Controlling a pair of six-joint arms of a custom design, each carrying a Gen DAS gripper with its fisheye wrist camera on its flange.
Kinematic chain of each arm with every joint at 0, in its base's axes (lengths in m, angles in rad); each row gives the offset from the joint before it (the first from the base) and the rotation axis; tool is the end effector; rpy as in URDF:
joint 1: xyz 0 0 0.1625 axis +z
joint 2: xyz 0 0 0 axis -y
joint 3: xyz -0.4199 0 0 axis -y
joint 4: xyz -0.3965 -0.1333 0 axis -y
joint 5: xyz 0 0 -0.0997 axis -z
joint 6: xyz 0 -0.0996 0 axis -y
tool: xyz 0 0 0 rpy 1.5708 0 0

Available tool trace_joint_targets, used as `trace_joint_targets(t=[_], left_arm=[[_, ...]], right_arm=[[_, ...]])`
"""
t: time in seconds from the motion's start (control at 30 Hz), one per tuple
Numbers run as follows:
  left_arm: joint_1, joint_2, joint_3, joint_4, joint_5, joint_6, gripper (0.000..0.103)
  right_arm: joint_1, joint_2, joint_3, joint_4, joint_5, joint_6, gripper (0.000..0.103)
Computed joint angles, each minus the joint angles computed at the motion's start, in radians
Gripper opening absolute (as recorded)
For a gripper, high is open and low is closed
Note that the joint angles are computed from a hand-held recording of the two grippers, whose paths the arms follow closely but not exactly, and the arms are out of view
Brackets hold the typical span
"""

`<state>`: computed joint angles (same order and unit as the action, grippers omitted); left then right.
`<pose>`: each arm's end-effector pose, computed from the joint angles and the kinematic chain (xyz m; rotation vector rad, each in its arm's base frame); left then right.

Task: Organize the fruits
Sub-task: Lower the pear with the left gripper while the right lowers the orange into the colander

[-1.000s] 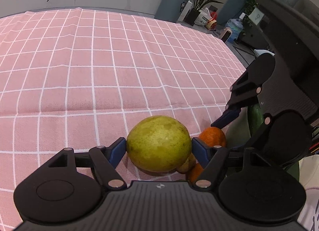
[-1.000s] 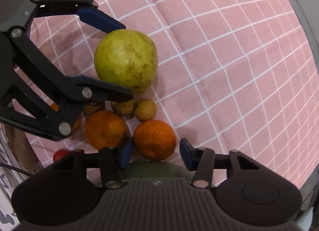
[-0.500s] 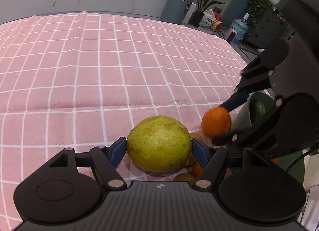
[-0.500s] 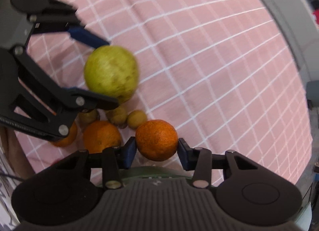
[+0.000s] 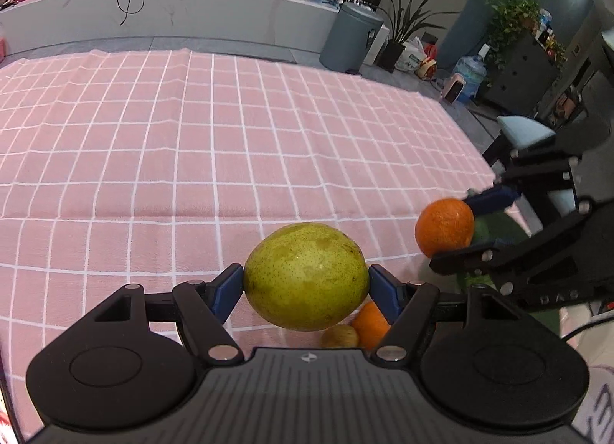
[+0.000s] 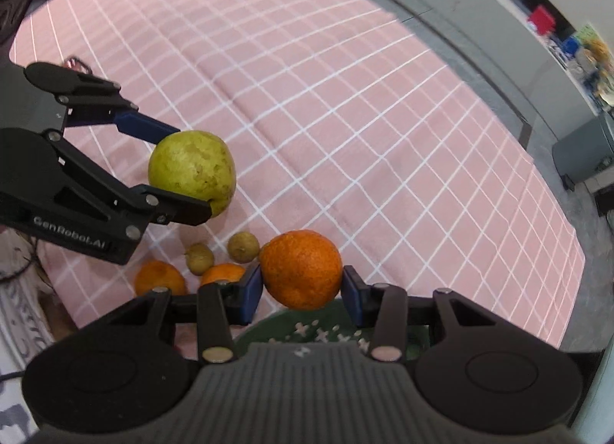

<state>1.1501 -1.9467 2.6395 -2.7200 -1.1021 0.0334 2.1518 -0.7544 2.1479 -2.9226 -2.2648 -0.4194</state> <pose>0.0486 -0.3280 0.2640 0.4581 2.6425 -0.7333 0.3174 -0.3566 -0.0209 1.1896 -2.1380 0.0206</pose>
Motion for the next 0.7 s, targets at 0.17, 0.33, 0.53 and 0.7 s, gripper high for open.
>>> trace_joint_targets(t=[0.17, 0.33, 0.53, 0.7], left_arm=[[-0.099, -0.100, 0.019, 0.103, 0.012, -0.075, 0.081], [-0.179, -0.131, 0.032, 0.165, -0.004, -0.126, 0.081], [-0.239, -0.078, 0.038, 0.155, -0.038, -0.143, 0.081], [-0.271, -0.003, 0.037, 0.125, -0.061, -0.145, 0.081]], right_arm=[[0.010, -0.078, 0.108, -0.098, 0.023, 0.069, 0.041], [0.008, -0.158, 0.221, -0.182, 0.030, 0.150, 0.041], [-0.022, -0.223, 0.346, -0.276, 0.000, 0.209, 0.041], [-0.056, -0.277, 0.419, -0.309, -0.022, 0.239, 0.041]])
